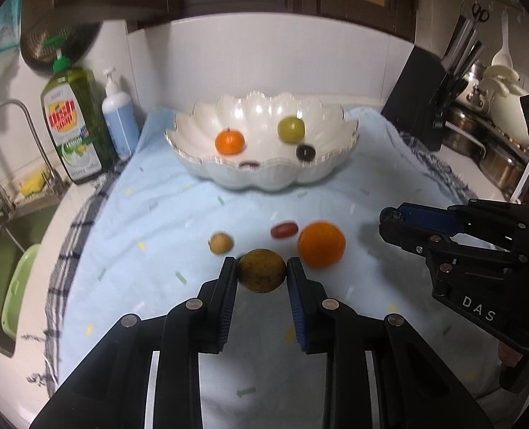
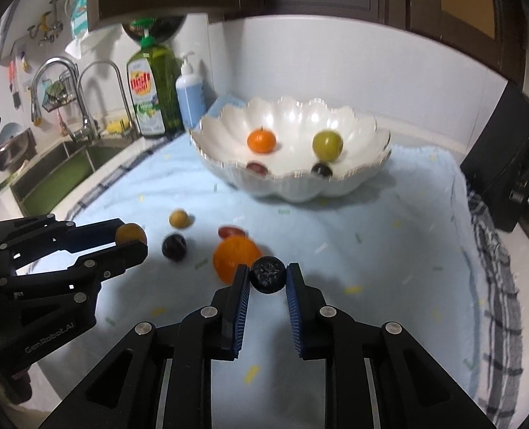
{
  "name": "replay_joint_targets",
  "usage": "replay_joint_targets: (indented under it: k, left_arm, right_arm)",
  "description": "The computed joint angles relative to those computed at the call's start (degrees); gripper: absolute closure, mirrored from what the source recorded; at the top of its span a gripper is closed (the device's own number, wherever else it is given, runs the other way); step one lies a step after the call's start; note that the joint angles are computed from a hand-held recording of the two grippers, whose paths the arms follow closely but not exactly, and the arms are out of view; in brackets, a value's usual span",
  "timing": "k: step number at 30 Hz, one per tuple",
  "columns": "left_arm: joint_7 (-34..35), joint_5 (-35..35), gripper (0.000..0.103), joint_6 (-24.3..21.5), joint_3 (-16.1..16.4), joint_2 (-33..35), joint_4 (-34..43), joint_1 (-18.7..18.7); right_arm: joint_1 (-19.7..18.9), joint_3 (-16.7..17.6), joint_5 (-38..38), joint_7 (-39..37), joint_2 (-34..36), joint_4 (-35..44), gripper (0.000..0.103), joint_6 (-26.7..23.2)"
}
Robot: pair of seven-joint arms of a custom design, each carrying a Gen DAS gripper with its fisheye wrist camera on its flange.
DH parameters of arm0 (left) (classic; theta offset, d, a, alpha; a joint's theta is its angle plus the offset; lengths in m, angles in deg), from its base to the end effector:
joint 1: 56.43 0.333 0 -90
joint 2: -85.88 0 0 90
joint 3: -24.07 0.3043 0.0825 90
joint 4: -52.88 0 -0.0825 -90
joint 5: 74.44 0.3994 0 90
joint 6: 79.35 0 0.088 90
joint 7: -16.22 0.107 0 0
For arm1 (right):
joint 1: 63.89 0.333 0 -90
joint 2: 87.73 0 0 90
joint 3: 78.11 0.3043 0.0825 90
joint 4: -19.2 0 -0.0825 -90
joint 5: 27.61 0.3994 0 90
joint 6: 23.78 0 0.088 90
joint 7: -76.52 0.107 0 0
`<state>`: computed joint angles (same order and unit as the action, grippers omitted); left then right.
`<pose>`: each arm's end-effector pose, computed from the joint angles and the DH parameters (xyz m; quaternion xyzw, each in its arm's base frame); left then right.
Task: Organize fruits
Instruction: 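Carry the brown fruit and dark plum in both grippers over the bowl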
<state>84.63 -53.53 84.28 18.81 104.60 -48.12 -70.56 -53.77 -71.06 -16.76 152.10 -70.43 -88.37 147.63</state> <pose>0.6555 -0.2440 0.4506 -0.5650 0.7306 -0.2952 0.2446 0.6570 0.1814 0.4285 -0.7529 0.5239 -0.2236 0.3297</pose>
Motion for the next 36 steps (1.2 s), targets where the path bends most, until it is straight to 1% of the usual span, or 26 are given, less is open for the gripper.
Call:
replay_joint_targets:
  k: [10,14,16,18,19,20,24,25,27,29,30,32,33,36]
  left_arm:
    - [-1.58,2.71,0.074,3.3,1.91,0.62,3.36,-0.9]
    - [-2.53,4.29,0.074,4.03,3.02,1.8,5.98,-1.54]
    - [-3.41,5.28,0.074,3.72,3.83,2.62,7.69,-2.2]
    - [-3.17,5.27,0.074,3.38,3.73,3.79,9.79,-2.06]
    - [-2.9,4.94,0.074,3.16,3.51,4.22,10.6,-1.9]
    - [-1.99,4.12,0.074,2.99,2.89,4.95,11.8,-1.39]
    - [0.2,2.12,0.075,1.74,2.25,8.14,17.0,-1.05]
    - [0.77,1.6,0.075,1.31,2.13,8.8,18.11,-1.03]
    - [2.18,0.4,0.075,0.47,1.77,10.46,20.78,-0.86]
    - [3.86,-0.96,0.075,-0.82,1.22,12.32,23.91,-0.6]
    - [5.22,-1.88,0.075,-2.22,0.68,13.58,26.14,-0.36]
    - [7.37,-3.53,0.075,-4.09,-0.09,15.42,29.34,-0.05]
    - [8.82,-4.58,0.075,-5.2,-0.7,16.67,31.52,0.23]
    - [11.23,-6.09,0.075,-8.04,-0.68,20.53,38.09,-0.3]
  right_arm:
    - [0.05,0.18,-0.21,1.4,0.04,2.02,0.081,5.43]
    - [0.59,-0.64,-1.84,3.04,0.93,3.88,0.081,6.77]
    - [1.23,-1.63,-3.07,4.24,1.75,5.31,0.081,6.97]
    - [1.63,-2.37,-4.13,5.37,2.78,6.95,0.081,7.32]
    - [2.26,-3.32,-4.87,6.38,3.5,8.21,0.081,7.11]
    - [1.96,-3.12,-5.13,6.64,3.95,8.91,0.081,7.04]
    - [0.95,-2.52,-5.68,7.49,6.61,13.4,0.081,5.27]
    - [1.56,-3.43,-6.23,8.27,7.34,14.66,0.081,4.65]
    - [1.16,-3.18,-6.64,8.22,8.55,16.66,0.081,3.82]
    - [1.86,-4.29,-7.47,9.24,9.94,19.11,0.081,2.52]
    - [1.33,-3.71,-7.45,8.8,10.66,20.29,0.081,1.99]
    - [1.66,-4.38,-7.98,9.38,12.35,23.17,0.081,0.54]
    - [1.15,-3.83,-7.84,8.93,13.22,24.63,0.081,-0.21]
    - [0.93,-3.85,-7.71,9.05,16.12,29.8,0.081,-3.76]
